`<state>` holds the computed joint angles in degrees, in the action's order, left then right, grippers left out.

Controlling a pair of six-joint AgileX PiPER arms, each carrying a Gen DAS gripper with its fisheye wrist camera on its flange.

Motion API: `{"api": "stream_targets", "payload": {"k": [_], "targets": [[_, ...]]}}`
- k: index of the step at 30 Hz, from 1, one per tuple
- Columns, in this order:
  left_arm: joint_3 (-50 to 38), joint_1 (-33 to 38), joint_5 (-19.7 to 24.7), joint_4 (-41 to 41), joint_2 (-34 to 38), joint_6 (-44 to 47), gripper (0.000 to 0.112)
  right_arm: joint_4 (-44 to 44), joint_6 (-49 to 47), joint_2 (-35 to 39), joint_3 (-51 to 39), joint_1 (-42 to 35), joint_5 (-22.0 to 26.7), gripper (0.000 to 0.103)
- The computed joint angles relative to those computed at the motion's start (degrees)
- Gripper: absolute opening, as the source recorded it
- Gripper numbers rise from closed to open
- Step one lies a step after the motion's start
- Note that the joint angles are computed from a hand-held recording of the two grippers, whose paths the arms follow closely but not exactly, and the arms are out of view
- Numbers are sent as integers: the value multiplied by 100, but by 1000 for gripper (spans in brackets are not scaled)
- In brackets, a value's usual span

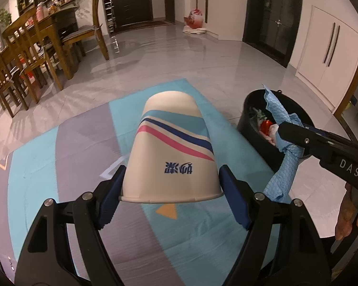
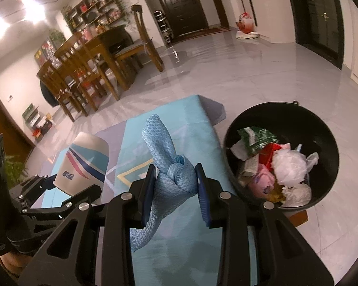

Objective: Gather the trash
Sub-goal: 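Lower the paper cup with the left tool into the bin while the right lowers the cloth in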

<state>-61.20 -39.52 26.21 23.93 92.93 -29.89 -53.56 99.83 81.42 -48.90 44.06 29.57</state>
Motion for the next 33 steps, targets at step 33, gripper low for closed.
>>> {"api": "stream_targets", "payload": {"k": [33], "targets": [[-2915,-951,468,-1172,2075,1334,78,20,697,-1378,1379,-1887,11,34]]}}
